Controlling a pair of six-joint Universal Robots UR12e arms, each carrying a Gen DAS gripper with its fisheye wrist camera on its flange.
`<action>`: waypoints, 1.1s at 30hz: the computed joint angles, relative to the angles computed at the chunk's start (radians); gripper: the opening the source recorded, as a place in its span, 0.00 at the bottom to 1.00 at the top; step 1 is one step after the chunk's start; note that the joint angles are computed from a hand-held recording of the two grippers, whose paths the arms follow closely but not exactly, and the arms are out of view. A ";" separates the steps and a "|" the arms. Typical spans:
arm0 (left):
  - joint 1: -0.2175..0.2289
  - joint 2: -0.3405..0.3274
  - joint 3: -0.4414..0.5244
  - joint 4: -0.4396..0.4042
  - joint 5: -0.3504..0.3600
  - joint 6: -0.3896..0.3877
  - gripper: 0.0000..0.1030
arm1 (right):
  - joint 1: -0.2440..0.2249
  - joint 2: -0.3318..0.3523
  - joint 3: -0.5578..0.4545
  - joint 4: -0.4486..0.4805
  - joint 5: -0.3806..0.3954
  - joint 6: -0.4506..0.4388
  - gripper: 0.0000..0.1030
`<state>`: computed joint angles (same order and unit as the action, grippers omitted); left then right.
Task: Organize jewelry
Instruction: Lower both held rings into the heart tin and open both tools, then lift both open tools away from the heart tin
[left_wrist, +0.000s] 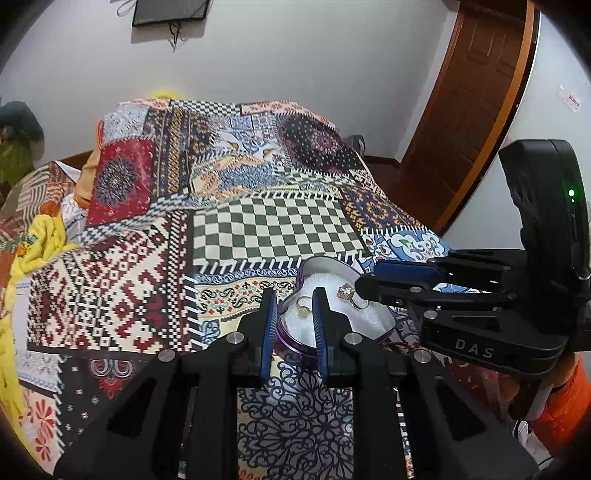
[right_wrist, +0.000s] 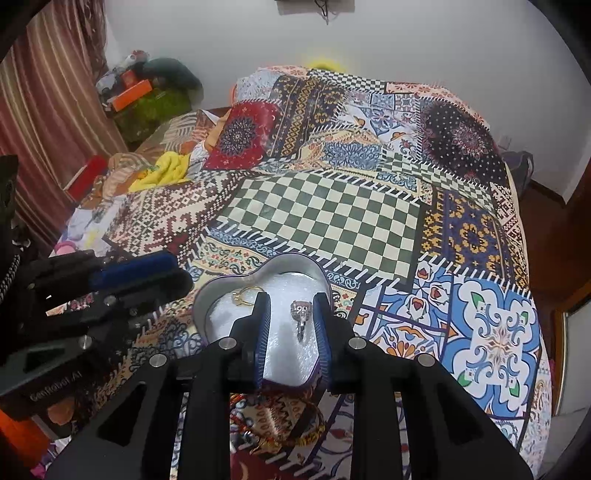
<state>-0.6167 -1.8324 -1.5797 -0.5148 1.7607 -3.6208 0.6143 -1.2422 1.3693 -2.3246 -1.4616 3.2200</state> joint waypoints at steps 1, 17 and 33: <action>-0.003 0.003 0.000 0.000 0.008 0.001 0.17 | 0.000 -0.005 0.003 -0.003 -0.001 0.003 0.21; -0.052 0.035 -0.006 -0.027 0.075 0.014 0.27 | 0.016 -0.091 0.090 -0.085 -0.091 0.031 0.39; -0.052 0.003 0.004 -0.141 0.023 -0.031 0.28 | -0.024 -0.151 0.198 -0.094 -0.134 0.095 0.43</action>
